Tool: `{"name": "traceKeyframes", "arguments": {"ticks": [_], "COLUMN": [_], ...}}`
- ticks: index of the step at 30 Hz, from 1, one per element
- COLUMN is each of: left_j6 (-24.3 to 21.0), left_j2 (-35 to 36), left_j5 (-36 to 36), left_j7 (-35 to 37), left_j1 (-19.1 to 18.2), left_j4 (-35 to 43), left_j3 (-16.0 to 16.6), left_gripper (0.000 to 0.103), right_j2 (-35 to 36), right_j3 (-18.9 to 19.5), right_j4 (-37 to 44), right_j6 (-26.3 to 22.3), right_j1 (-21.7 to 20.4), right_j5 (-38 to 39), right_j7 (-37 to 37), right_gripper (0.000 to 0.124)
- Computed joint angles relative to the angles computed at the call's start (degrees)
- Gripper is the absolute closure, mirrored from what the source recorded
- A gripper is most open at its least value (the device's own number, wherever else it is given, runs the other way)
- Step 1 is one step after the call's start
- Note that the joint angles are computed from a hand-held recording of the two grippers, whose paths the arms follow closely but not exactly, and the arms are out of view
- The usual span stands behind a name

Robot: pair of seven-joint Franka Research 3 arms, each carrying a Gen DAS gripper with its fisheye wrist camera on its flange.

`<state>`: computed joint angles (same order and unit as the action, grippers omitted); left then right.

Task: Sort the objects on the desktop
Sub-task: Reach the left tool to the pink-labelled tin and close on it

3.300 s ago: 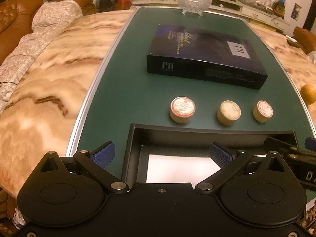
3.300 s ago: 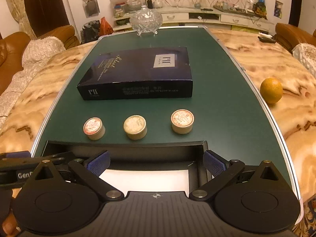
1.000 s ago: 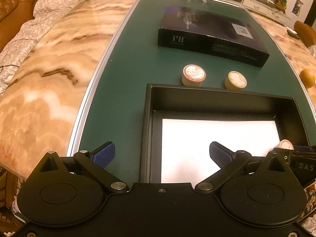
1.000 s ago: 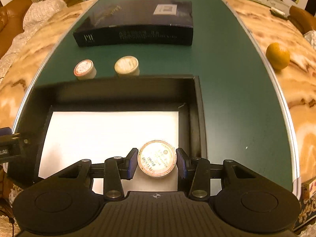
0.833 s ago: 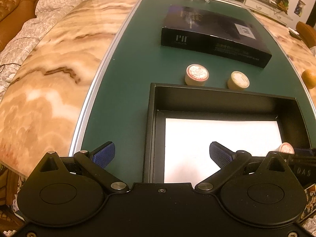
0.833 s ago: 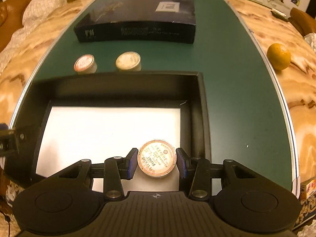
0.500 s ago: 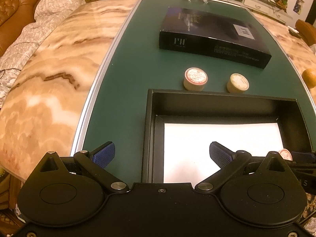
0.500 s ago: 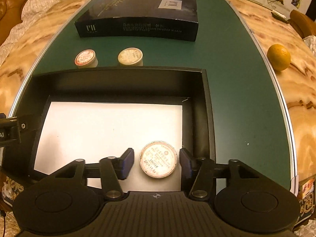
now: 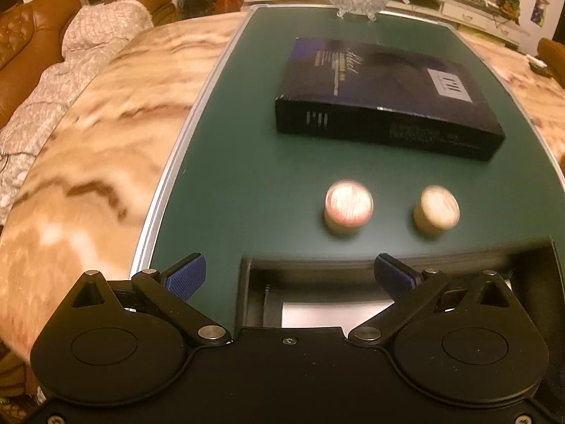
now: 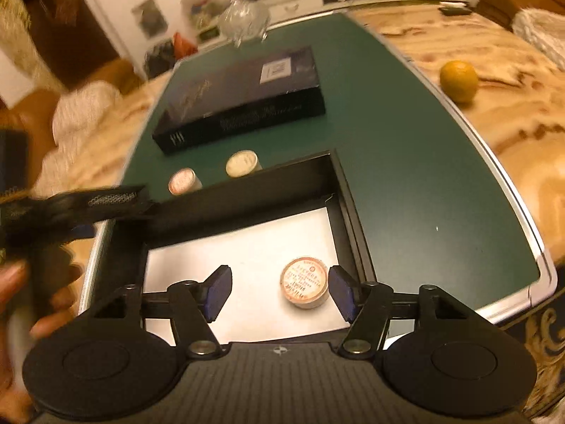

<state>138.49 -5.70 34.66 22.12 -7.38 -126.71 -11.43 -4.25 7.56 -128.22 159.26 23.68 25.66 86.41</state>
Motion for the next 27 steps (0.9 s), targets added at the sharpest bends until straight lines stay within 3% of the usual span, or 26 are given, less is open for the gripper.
{"name": "traceKeyframes", "arguments": {"ticks": [4, 7, 12, 16, 19, 21, 25, 27], "left_j6": [-1.54, 0.63, -2.96, -2.81, -2.78, -1.97, -0.93, -0.8], "left_j2": [4.56, 6.52, 12.27, 14.59, 15.31, 15.38, 15.12, 14.91], "left_j5": [0.91, -0.94, -1.34, -1.13, -0.97, -1.72, -2.23, -2.18], "left_j7": [0.71, 2.62, 3.83, 3.74, 3.48, 3.13, 2.7, 2.67], "left_j1": [0.25, 0.25, -0.54, -1.14, -1.56, -1.51, -1.48, -1.57], "left_j4": [5.32, 6.78, 11.82, 13.32, 13.79, 13.52, 12.9, 12.68], "left_j3": [0.43, 1.26, 1.96, 2.76, 3.04, 3.18, 3.35, 3.32], "left_gripper": [0.0, 0.0, 0.0, 0.002, 0.016, 0.035, 0.043, 0.053], "right_j2": [-2.26, -3.09, -2.74, -1.8, -1.3, -1.2, -1.15, -1.18], "right_j3": [-0.77, -1.03, -1.58, -1.82, -1.81, -1.77, -2.0, -1.88], "right_j4": [-1.93, -2.79, -2.96, -2.64, -2.59, -2.68, -2.69, -2.7], "right_j6": [0.98, 1.62, 2.32, 1.62, 1.35, 1.51, 1.89, 1.99], "right_j1": [0.82, 1.09, 1.26, 1.13, 0.83, 0.65, 0.81, 0.68], "right_j5": [6.1, 8.09, 10.93, 13.75, 15.21, 16.14, 21.26, 21.85], "right_j7": [-3.51, -5.47, -8.01, -10.26, -11.31, -11.81, -15.03, -15.29], "right_gripper": [0.059, 0.059, 0.058, 0.058, 0.058, 0.059, 0.059, 0.058]}}
